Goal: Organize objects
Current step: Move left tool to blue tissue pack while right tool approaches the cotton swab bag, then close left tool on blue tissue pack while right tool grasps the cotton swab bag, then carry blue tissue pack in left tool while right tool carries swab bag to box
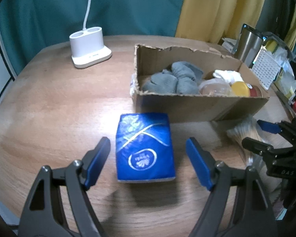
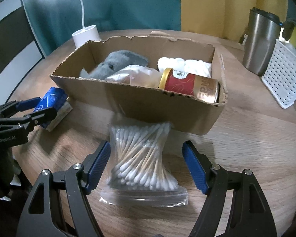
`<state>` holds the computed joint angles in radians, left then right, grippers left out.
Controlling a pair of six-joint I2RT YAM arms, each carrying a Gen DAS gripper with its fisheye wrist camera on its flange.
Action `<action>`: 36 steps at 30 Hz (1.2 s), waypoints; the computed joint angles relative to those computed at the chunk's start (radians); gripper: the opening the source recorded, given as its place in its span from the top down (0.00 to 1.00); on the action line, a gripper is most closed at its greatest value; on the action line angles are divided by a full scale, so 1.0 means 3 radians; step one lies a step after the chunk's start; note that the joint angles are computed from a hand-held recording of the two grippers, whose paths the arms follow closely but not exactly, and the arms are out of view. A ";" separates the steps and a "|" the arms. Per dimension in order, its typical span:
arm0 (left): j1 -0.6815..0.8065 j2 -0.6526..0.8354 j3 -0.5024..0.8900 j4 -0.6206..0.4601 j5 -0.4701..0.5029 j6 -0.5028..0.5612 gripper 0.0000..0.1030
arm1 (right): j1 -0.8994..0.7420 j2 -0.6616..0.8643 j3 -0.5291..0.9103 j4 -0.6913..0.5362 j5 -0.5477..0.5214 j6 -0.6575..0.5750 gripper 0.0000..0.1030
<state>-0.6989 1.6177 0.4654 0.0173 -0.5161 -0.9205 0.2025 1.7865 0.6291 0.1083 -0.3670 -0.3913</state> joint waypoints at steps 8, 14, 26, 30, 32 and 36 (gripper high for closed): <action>0.0074 0.0096 -0.0099 0.0245 0.0096 0.0098 0.43 | 0.0045 0.0081 0.0033 -0.0019 0.0090 0.0034 0.25; 0.0005 -0.0046 -0.0158 0.0246 0.0058 0.0158 0.48 | 0.0072 -0.0013 -0.0026 -0.0049 0.0026 -0.0045 0.58; -0.0141 -0.0436 -0.0201 -0.0029 -0.0100 0.0012 0.48 | 0.0075 -0.0329 -0.0129 -0.0166 -0.0048 -0.0057 0.59; -0.0195 -0.0571 -0.0184 -0.0151 -0.0169 -0.0024 0.48 | 0.0060 -0.0462 -0.0135 -0.0245 -0.0107 -0.0084 0.59; -0.0204 -0.0624 -0.0172 -0.0196 -0.0190 -0.0032 0.48 | 0.0053 -0.0527 -0.0136 -0.0277 -0.0124 -0.0086 0.59; -0.0222 -0.0705 -0.0129 -0.0274 -0.0237 -0.0008 0.48 | 0.0020 -0.0648 -0.0118 -0.0355 -0.0183 -0.0093 0.59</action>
